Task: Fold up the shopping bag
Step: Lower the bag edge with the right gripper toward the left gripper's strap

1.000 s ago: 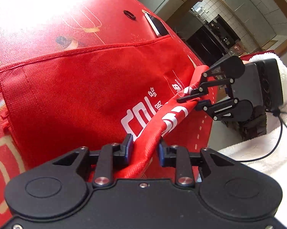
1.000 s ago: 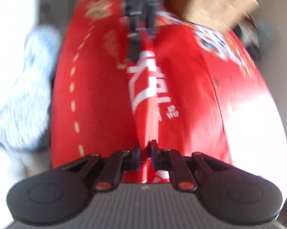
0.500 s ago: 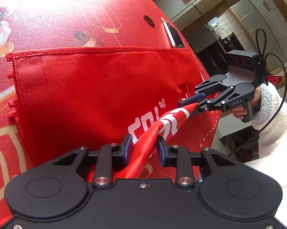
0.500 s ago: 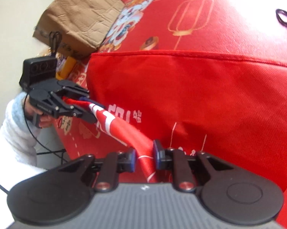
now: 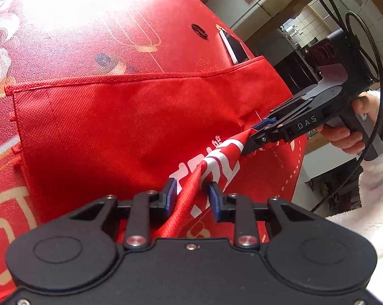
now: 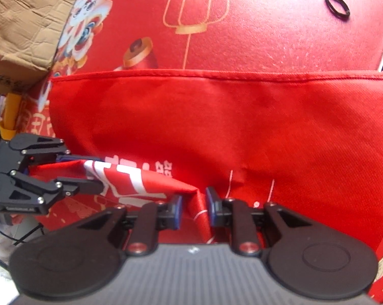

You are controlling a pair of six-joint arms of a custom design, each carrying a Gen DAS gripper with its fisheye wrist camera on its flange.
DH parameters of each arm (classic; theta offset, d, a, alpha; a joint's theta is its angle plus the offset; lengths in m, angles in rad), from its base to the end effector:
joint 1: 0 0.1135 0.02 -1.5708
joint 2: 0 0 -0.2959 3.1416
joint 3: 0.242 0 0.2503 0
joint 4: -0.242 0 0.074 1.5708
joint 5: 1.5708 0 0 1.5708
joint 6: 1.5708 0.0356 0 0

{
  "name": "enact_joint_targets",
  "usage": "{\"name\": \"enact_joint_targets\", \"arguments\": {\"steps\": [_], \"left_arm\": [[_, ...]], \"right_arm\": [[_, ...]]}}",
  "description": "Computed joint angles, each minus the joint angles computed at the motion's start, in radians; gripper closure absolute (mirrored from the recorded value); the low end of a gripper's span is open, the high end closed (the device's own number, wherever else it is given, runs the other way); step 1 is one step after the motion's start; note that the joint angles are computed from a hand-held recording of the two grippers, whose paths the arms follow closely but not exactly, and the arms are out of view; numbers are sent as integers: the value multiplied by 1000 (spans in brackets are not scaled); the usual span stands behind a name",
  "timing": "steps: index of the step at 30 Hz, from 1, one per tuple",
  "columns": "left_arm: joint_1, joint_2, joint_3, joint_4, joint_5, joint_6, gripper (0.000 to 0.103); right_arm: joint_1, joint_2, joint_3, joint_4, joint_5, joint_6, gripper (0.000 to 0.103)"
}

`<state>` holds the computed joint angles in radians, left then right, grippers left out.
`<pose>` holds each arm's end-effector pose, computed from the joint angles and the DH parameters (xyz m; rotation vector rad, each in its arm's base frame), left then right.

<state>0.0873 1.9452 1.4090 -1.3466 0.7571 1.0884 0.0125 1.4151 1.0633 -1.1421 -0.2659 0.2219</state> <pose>0.3380 0.0050 0.2213 1.1653 2.4876 -1.1466 0.2311 0.0122 0.2704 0.3050 3.0529 0.4213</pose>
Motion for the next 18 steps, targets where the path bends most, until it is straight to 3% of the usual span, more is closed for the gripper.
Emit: {"name": "enact_joint_targets", "arguments": {"steps": [7, 9, 11, 13, 18], "left_arm": [[6, -51, -53, 45, 0, 3, 75], [1, -119, -117, 121, -5, 16, 73], [-4, -187, -179, 195, -9, 29, 64], [-1, -339, -313, 349, -15, 86, 67], [50, -530, -458, 431, 22, 253, 72]], "right_arm": [[133, 128, 128, -96, 139, 102, 81], [156, 120, 122, -94, 164, 122, 80], [155, 112, 114, -91, 167, 119, 81], [138, 103, 103, -89, 156, 101, 81], [108, 83, 81, -85, 140, 35, 81]]}}
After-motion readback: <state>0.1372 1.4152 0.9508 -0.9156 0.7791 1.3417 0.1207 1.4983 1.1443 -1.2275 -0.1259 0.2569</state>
